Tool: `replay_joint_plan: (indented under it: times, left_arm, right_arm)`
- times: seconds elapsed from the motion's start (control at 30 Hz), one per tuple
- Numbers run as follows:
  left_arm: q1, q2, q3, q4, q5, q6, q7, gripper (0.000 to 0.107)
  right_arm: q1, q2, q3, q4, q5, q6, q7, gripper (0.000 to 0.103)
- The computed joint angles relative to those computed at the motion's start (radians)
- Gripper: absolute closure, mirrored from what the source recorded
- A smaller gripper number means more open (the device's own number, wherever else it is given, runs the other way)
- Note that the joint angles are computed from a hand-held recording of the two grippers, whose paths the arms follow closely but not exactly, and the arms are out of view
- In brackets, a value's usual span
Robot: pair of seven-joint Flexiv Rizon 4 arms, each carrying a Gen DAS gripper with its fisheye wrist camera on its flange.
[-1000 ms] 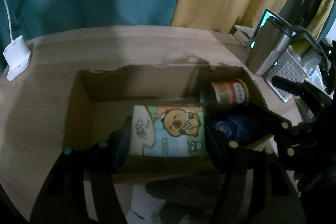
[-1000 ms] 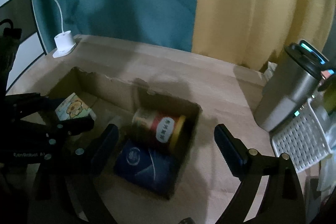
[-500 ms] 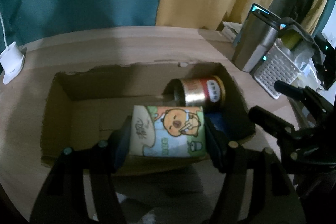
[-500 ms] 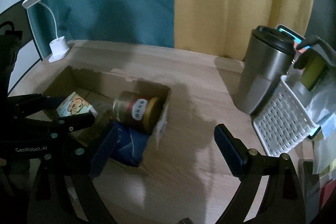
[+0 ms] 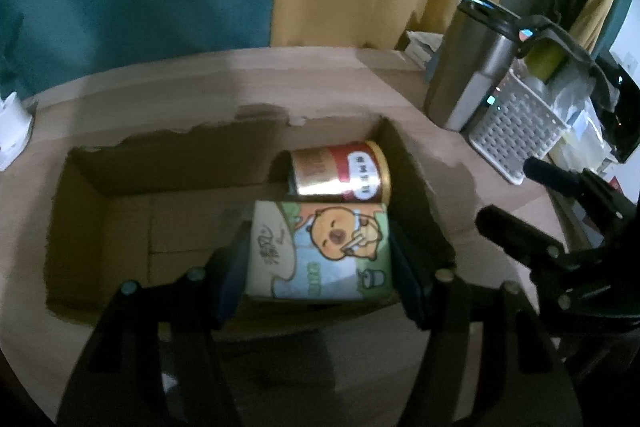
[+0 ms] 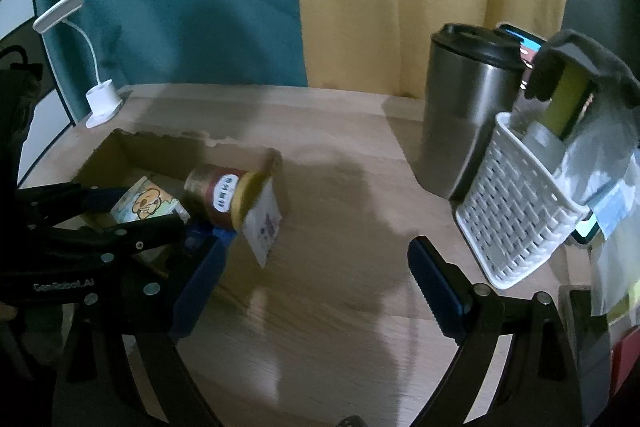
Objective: Organize objects
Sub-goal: 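Lower the green cartoon pack into the box beside the jar and open the left tool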
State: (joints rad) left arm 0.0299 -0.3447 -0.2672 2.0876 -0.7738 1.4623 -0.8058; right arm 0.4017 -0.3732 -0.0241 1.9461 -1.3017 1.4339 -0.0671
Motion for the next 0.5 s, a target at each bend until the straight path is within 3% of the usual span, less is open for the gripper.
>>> replay_joint_plan:
  times: [0.33, 0.43, 0.5]
  left_arm:
    - [-0.016, -0.015, 0.008, -0.032, 0.029, -0.056, -0.05, 0.04]
    - [0.006, -0.004, -0.029, -0.024, -0.052, -0.071, -0.005, 0.025]
    - [0.001, 0.01, -0.035, -0.015, -0.103, -0.074, 0.034, 0.025]
  right_arm:
    - [-0.038, 0.013, -0.001, 0.022, -0.056, 0.017, 0.055, 0.009]
    - [-0.044, 0.021, 0.0, 0.028, -0.078, 0.015, 0.078, 0.009]
    - [-0.052, 0.026, 0.003, 0.031, -0.103, 0.016, 0.107, 0.009]
